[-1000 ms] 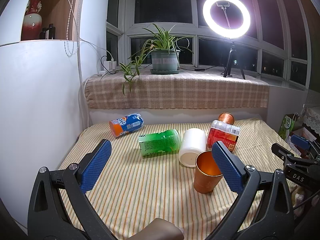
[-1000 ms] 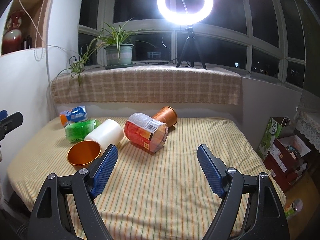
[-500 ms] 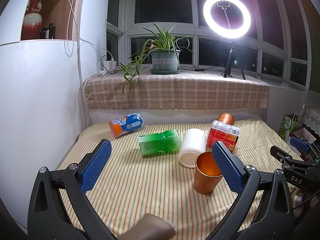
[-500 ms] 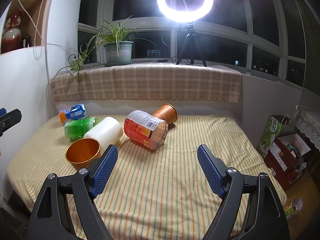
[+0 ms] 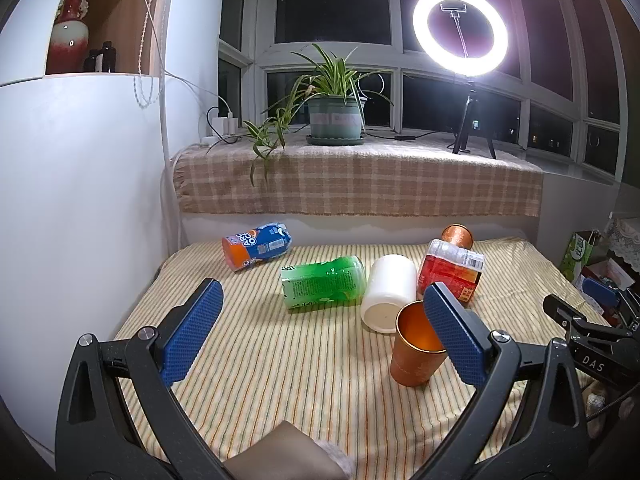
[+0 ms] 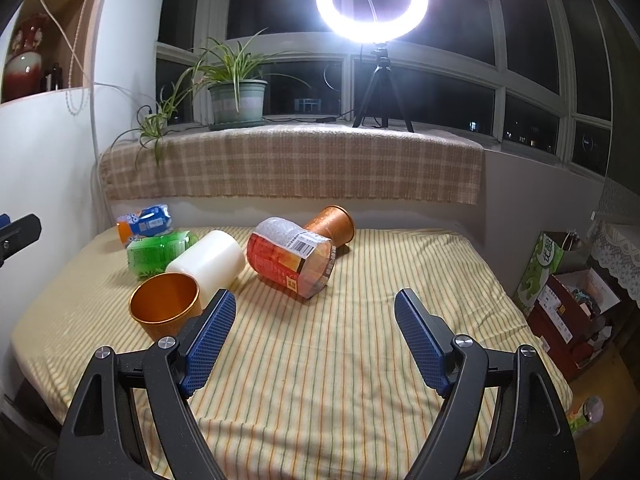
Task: Flip cup upright
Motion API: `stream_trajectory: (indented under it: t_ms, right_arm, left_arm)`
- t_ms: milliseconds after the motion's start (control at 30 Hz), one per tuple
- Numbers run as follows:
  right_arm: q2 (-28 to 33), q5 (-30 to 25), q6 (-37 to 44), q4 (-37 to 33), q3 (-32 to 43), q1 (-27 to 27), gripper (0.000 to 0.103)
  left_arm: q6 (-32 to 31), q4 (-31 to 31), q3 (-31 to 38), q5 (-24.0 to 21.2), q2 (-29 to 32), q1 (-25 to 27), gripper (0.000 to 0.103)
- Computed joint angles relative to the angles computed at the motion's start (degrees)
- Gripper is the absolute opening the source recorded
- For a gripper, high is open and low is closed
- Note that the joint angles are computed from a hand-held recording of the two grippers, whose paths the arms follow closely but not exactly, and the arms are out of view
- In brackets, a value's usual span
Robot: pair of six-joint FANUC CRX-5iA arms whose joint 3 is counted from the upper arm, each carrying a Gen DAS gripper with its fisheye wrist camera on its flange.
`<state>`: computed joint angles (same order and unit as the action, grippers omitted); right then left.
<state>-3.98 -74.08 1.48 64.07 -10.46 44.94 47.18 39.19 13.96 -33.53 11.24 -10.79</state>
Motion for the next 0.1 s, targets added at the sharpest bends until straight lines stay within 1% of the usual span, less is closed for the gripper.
stream_trajectory:
  t_ms: [100]
  right_arm:
    - [0.05,0.12,0.2,-0.31,0.05,-0.1,0.082]
  left_arm:
    - [-0.67,0.42,-0.97,1.25,-0.38,-0.06,0.102]
